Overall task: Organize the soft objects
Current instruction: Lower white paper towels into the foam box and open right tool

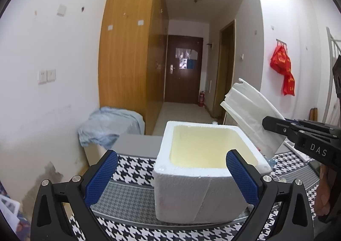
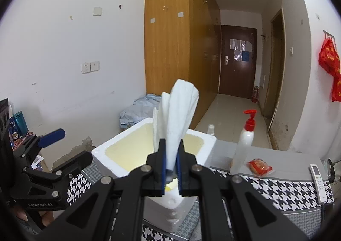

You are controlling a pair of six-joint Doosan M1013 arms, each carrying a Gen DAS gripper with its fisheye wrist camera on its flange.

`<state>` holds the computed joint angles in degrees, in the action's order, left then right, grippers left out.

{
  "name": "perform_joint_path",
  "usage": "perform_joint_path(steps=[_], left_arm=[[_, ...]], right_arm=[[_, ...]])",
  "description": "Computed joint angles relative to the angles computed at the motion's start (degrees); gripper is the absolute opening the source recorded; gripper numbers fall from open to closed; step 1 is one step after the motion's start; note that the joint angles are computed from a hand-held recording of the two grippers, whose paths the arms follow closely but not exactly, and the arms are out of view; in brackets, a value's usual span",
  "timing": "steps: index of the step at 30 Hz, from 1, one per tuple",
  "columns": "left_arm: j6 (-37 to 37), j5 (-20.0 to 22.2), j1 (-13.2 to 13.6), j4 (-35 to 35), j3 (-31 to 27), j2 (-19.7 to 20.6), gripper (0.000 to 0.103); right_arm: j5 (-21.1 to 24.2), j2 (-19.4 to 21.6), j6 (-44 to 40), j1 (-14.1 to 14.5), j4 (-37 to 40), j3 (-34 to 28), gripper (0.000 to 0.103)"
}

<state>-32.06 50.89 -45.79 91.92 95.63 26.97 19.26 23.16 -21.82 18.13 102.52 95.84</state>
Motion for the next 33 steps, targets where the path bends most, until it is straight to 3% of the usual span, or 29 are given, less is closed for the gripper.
perform_joint_path(steps=[11, 15, 21, 23, 25, 27, 29, 33], left_arm=[[-0.1, 1.4, 0.0, -0.9, 0.6, 0.3, 0.102], [1.6, -0.7, 0.3, -1.1, 0.7, 0.1, 0.102], [1.8, 0.0, 0.0, -0.1, 0.7, 0.4, 0.102], [1.1, -0.2, 0.1, -0.6, 0.6, 0.4, 0.102], [1.5, 0.4, 0.1, -1.4, 0.3, 0.6, 0.102], [2.2, 0.3, 0.1, -1.3, 0.4, 0.6, 0.102], [2.8, 0.6, 0.0, -1.8, 0.3, 0.7, 0.102], [2.4, 0.6, 0.0, -2.2, 0.2, 0.8, 0.102]], right_arm=[[0.6, 1.7, 10.9, 1.1, -11.3, -2.7, 0.011], [0.7, 2.4, 15.8, 1.4, -16.1, -3.9, 0.011], [0.5, 3.1, 23.3, 1.6, -23.1, -5.1, 0.011], [0.9, 3.2, 25.5, 1.4, -24.9, -5.4, 0.021], [0.4, 3.2, 26.1, 1.6, -25.6, -5.5, 0.066], [-0.4, 3.0, 19.8, 1.6, -18.9, -4.7, 0.084], [0.7, 2.6, 14.9, 1.3, -14.1, -4.0, 0.084], [0.5, 2.3, 13.1, 1.3, -12.7, -3.6, 0.084]])
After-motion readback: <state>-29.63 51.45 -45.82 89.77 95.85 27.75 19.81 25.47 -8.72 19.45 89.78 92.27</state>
